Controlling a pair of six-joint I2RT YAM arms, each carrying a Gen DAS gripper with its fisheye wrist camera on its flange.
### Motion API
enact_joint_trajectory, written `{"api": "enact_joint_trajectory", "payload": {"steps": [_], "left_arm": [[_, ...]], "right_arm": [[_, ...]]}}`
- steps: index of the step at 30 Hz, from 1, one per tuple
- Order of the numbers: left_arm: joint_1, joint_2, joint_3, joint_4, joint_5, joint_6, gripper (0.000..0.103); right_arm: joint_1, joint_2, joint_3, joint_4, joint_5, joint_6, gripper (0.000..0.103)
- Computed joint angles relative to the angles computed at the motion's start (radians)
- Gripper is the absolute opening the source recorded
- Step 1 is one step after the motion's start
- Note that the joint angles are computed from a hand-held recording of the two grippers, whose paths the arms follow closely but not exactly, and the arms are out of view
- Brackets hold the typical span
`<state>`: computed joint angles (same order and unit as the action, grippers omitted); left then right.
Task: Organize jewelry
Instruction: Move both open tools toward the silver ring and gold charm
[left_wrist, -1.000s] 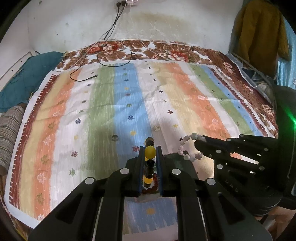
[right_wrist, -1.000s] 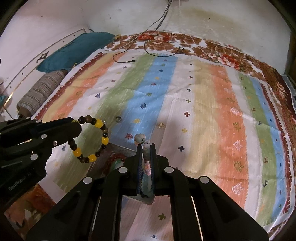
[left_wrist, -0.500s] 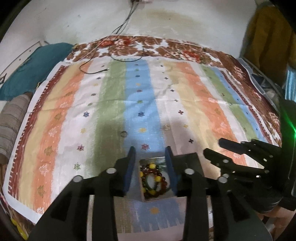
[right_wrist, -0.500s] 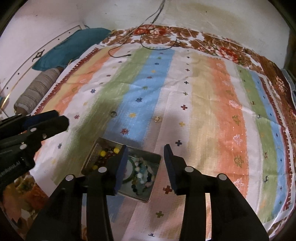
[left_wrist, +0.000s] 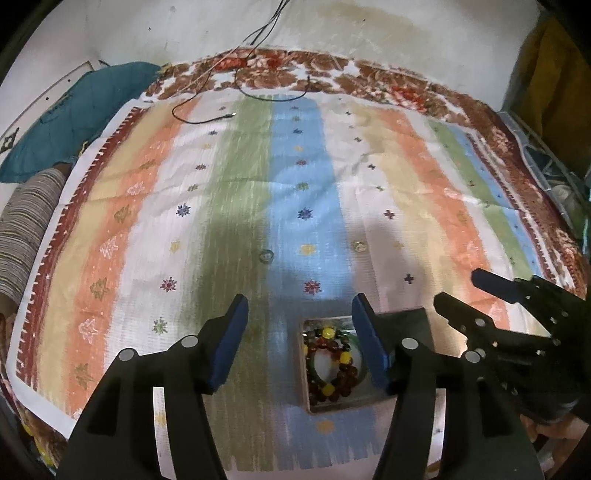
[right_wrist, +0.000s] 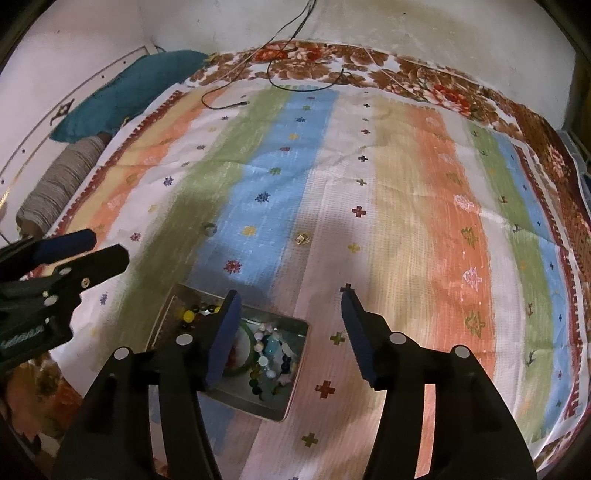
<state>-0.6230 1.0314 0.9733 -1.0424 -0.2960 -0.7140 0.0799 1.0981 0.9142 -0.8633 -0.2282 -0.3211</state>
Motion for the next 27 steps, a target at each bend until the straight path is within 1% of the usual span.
{"api": "enact_joint_trajectory", "payload": {"steps": [8, 14, 17, 27], "left_arm": [[0.074, 0.077, 0.001, 0.058, 0.005, 0.069, 0.058], [0.148, 0.114, -0.022, 0.101, 0.040, 0.120, 0.058], [0.199, 0.129, -0.028, 0.130, 0.076, 0.146, 0.058], [0.203, 0.196, -0.025, 0.182, 0.096, 0.175, 0.058]], "right_arm": [[0.037, 0.072, 0.009, 0.053, 0.025, 0.041, 0.058], [0.068, 0.118, 0.005, 0.095, 0.058, 0.042, 0.058], [0.056, 0.146, 0.016, 0.106, 0.045, 0.047, 0.058], [0.065, 0.241, 0.048, 0.142, 0.031, 0.064, 0.058]]}}
